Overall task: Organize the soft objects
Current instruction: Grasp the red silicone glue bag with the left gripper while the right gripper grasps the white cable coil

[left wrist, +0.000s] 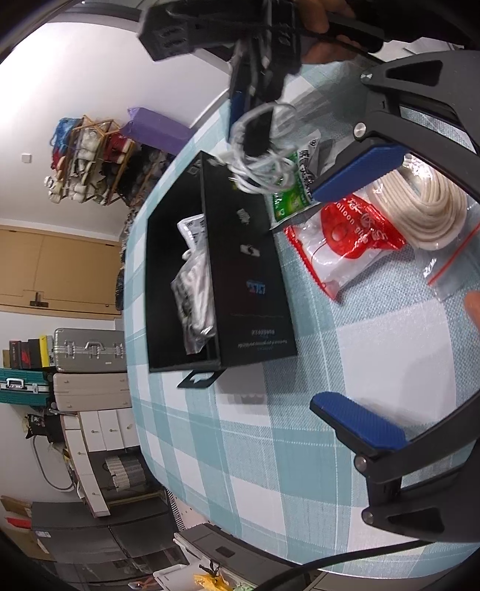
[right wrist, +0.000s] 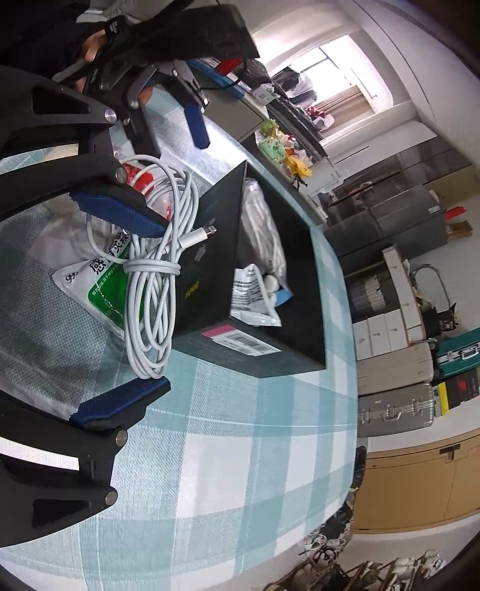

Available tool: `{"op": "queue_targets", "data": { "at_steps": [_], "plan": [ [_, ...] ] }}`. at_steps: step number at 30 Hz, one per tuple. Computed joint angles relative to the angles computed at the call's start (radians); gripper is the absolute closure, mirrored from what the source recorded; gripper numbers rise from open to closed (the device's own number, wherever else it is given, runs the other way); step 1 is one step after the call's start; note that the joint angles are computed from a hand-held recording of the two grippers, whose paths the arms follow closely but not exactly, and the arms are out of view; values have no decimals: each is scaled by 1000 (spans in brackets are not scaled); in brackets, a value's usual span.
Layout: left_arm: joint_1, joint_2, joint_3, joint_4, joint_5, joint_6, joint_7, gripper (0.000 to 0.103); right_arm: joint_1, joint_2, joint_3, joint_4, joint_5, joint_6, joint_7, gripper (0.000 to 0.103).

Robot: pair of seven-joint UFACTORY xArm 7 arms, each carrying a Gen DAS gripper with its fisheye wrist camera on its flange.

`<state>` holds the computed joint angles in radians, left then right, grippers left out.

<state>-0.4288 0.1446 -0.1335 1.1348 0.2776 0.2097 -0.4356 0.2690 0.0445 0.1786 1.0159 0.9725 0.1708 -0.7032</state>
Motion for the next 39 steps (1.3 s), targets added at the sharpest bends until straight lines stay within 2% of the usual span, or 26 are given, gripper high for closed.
{"op": "queue_targets", "data": {
  "at_steps": [7,10,15,18,30,34,39],
  "plan": [
    [-38,33,7,57,54,79,-37,0,4,-25,-11,-13,39,-6,-38,25],
    [-37,48,-6,79,34,102,-15,0,8,-29,-17,-18,37,-8,-34,25],
    [-61,71,5,117,71,165,-33,0,11,-35,-23,-22,58,-8,-56,25],
    [-45,70,-5,116,28,167,-13,0,14,-39,-26,-25,59,-8,-56,25],
    [-39,78,-6,121,-3,175,-18,3,19,-40,-31,-26,51,-8,-47,25],
    [-24,91,-29,134,-62,177,51,18,19,-41,-31,-26,49,-8,-45,25],
    [-38,82,-23,121,-64,153,69,37,19,-41,-31,-26,49,-9,-45,25]
  ]
}}
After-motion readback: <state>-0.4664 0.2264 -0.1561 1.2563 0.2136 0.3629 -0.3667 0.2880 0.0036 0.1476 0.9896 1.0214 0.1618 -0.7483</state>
